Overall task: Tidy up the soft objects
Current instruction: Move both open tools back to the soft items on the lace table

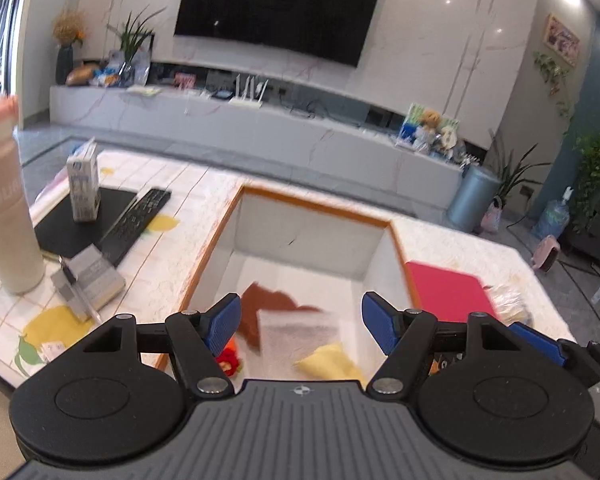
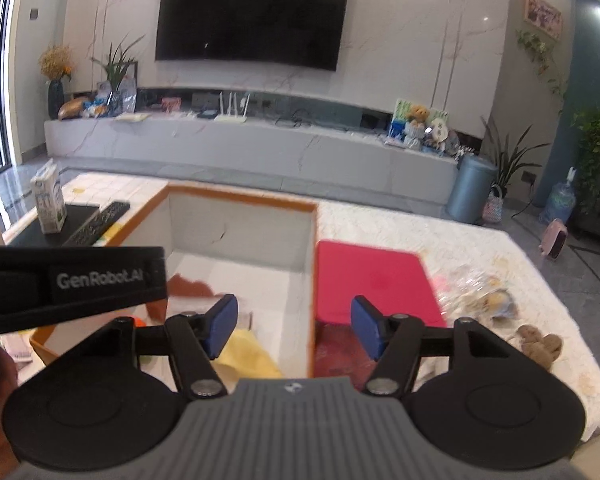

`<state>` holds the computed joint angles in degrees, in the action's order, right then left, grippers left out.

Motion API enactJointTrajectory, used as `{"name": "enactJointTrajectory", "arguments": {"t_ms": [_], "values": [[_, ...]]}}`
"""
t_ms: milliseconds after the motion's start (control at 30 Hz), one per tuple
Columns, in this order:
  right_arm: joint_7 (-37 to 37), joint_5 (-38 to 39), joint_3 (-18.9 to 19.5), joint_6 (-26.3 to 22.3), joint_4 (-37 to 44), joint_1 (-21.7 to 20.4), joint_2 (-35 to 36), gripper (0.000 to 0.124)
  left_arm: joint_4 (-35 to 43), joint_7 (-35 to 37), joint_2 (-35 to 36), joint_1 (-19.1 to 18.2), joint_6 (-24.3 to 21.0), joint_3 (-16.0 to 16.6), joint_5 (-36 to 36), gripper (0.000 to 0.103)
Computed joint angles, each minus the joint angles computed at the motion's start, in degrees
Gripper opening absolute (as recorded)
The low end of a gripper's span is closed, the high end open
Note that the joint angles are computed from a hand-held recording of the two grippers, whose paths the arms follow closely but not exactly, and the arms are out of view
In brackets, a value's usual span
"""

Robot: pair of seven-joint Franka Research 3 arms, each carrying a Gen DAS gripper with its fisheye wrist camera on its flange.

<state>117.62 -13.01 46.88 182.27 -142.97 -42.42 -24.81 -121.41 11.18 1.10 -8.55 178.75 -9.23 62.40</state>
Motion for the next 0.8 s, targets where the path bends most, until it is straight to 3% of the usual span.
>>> {"name": "enactJointTrajectory", "arguments": {"t_ms": [100,233,367,467,567,733,800], "values": [[-0.71,1.28,-4.26,0.60,-1.46,2.85,-2.57,0.070,-0.49,1.37,-1.34,-0.40,0.33,-0.77,-1.81,0.081],[-2.92,2.34,-8.23,-0.29,-3.77,4.01,-7.76,0.071,0.60,-6.41,-2.69,-0.10,2.67,-1.98,7.88,0.082],[-3.24,3.86,-10.77,-1.61,-6.37,2.48,-13.64,0.071,-1.89,3.95,-4.31,-1.26,5.07,-2.89,-2.54,0.082],[-3.44,4.54,-12.90,-3.24,-8.11,1.01,-17.68,0.071,-1.53,2.02,-5.13,0.20,3.95,-5.97,0.71,0.082],[-4.08,3.28,-13.87,-5.48,-9.39,-1.83,-21.30,0.071,-1.69,6.66,-4.98,-1.01,4.10,-6.64,-1.95,0.082],[-6.45,3.05,-20.29,-5.17,-12.86,-0.36,-22.77,0.072,-1.10,15.30,-2.70,-4.13,3.79,-7.52,-9.31,0.082],[-7.21,3.72,-21.98,-4.96,-14.55,0.27,-23.65,0.072,0.30,14.58,-0.92,-5.54,3.25,-7.61,-7.07,0.082]]}}
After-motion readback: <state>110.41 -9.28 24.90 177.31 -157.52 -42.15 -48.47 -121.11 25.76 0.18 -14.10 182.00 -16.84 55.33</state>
